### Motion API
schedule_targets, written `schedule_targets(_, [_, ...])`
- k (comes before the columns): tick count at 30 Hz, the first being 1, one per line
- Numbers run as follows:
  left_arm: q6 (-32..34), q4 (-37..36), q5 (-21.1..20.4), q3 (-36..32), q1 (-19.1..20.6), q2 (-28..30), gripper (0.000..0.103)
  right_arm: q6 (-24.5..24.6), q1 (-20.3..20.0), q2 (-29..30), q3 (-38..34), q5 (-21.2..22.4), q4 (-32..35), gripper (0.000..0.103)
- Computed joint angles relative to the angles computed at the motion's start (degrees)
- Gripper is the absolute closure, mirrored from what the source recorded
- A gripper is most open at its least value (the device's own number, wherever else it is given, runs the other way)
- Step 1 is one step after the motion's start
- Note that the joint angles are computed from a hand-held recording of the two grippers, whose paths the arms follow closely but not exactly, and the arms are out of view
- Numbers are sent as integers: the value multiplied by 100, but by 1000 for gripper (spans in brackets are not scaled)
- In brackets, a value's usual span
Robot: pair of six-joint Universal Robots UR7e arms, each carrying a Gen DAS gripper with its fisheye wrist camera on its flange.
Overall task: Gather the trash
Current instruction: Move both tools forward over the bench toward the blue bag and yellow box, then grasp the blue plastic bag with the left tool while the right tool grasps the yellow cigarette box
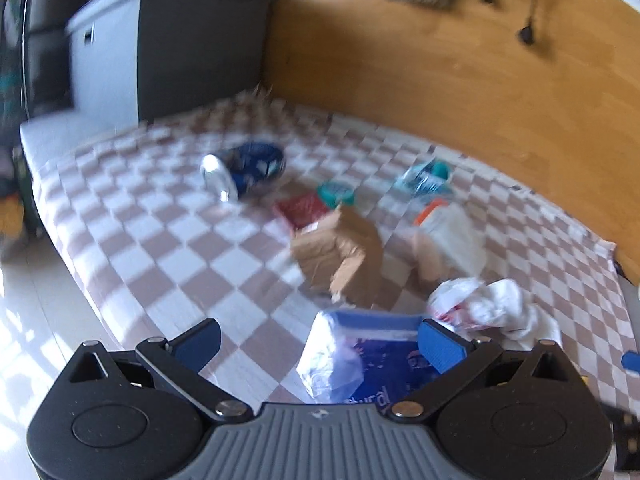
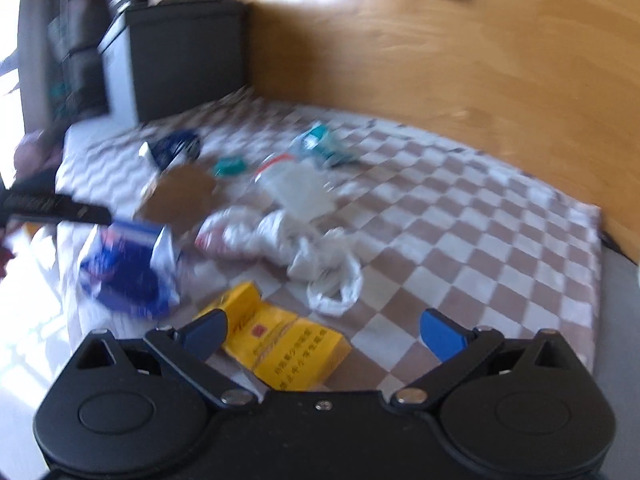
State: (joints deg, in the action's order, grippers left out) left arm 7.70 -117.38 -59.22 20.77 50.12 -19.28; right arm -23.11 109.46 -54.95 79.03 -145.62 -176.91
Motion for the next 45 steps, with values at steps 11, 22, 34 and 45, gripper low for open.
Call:
schedule_targets(11, [-451,1030,-540,-797,186,446,10,42,-271,-148,-244,793,1950,11])
schedule_targets(22, [-181,1131,-681,-686,126,371,61,331,-224,95,-429,424,2073,46])
schedule_targets(34, [161,552,-597,99,59,-91,72,-1437,64,1046,-1269,-676,748,36])
schedule_targets(45, [311,168,-419,816,-83,-686,73,400,335,1006,-1580,-857,1682,82])
